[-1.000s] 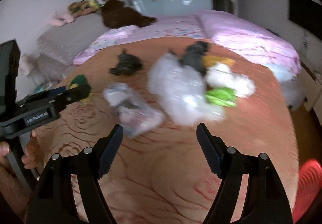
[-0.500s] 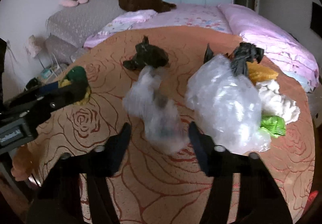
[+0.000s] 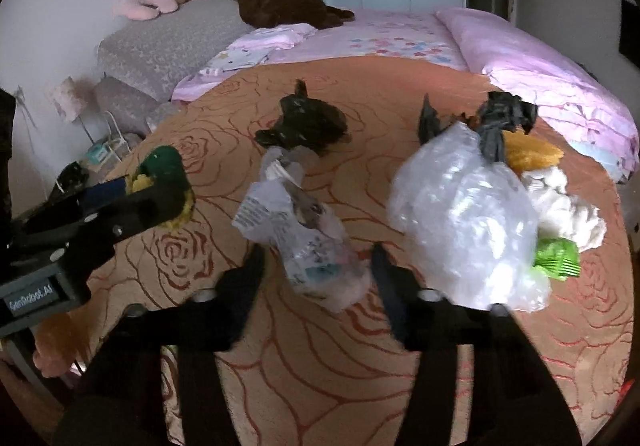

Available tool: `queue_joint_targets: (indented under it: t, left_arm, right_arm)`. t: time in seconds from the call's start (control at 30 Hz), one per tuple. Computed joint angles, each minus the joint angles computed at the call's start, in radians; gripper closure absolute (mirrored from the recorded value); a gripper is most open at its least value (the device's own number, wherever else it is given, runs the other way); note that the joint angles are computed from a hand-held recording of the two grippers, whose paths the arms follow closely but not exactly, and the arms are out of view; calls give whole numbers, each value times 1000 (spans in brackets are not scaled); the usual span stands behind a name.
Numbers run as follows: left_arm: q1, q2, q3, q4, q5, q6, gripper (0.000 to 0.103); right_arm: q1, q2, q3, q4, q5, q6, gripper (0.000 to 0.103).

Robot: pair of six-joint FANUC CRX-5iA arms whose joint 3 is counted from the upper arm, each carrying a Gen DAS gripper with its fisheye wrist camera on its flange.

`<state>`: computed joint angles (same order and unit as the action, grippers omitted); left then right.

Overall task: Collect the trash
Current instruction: 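Lift the green-yellow cloth with the left tool while the right tool lifts the cat-print bag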

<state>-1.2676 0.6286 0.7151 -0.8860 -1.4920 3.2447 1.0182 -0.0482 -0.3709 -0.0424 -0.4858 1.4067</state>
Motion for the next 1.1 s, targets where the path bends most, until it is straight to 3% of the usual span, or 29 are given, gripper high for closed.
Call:
queue_joint_targets:
  t: [0.17,0.23,0.4,0.5,0.73,0.77,0.83,0.9,1.1]
  left_arm:
    - [2,-4,-6,1,4,14,49]
    - [1,-8,-10,-2,2,18,49]
    - [-1,-19,-25,-8,1,37,49]
    - [0,-20,-27,-8,5,42,49]
    - [-3,-22,-30,-12,-3,35,49]
    - [-3,-24,-31,-13,-5,37,49]
    - [-3,-27,-35,-14,-7,42,49]
    - [-1,-28,-38,-12,-8,46,49]
    - [-3,-27,-39,-12,-8,43,49]
  right_arm:
    - [11,13,15,8,-4,4,39]
    - [-8,18,50,-81,-34,70,39]
    - [-26,20,78,-140,-63,120,39]
    - [-25,23,80,-122,-64,108,34]
    - [-37,71,126,-144,-110,141,34]
    - [-34,70,122,-140,-108,141,34]
    - [-31,77,129,-146,-127,165,50]
    - [-17,70,106,-104,-107,143,57]
    - [-4,39,57,-65,-67,89,65]
